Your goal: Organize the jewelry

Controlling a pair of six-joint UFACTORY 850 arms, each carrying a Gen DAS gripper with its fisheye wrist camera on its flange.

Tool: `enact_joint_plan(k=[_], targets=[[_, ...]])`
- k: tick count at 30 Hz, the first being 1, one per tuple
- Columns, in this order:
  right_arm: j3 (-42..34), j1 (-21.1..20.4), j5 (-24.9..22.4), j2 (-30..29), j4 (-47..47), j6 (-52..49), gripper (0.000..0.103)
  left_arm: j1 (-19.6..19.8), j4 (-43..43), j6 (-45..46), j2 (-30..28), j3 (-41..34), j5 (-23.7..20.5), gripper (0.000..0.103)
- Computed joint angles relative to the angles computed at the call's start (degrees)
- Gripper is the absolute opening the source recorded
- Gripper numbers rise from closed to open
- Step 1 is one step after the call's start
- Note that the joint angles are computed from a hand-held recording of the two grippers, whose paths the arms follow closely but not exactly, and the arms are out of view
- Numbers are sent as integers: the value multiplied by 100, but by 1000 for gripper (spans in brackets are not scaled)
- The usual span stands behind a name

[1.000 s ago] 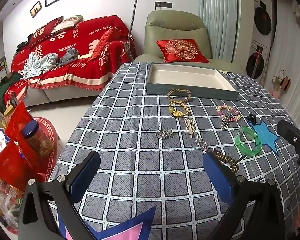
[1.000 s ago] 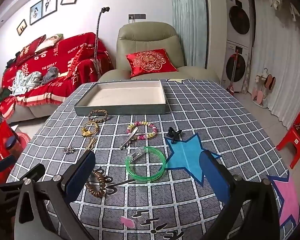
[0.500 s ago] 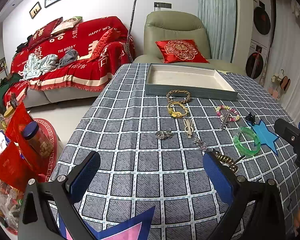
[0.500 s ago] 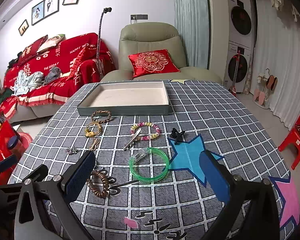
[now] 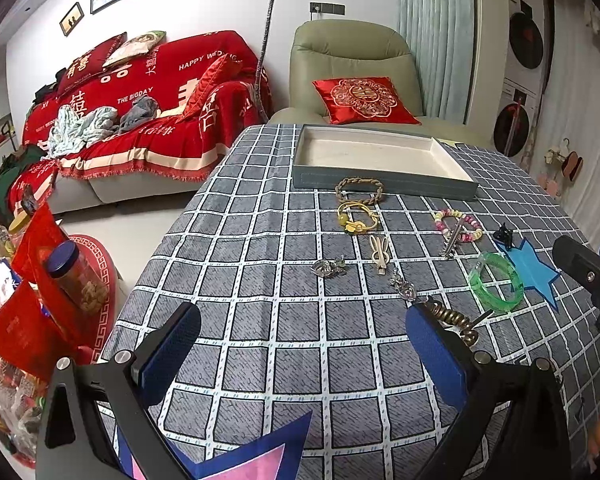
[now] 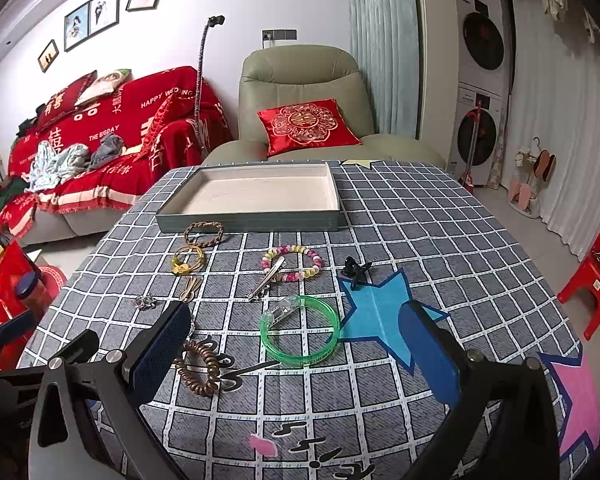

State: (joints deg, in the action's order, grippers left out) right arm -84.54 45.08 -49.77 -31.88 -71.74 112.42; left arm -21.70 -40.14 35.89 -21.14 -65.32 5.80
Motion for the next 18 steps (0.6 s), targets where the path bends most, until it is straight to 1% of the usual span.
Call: enact_joint_plan(k=[2,12,16,18], targets=[[-18,1,2,-10,10,-5,103,-8,-128,125,-7,-6,10,103],[-1,1,5,0,0,3,103,-6,-113,113,-10,-2,16,103],[-22,5,31,-10,19,-23,103,4,151,-132,-21,6,20,103],[-54,14,30,-32,26,-31,103,-1,127,-108,-24,12,25,103]])
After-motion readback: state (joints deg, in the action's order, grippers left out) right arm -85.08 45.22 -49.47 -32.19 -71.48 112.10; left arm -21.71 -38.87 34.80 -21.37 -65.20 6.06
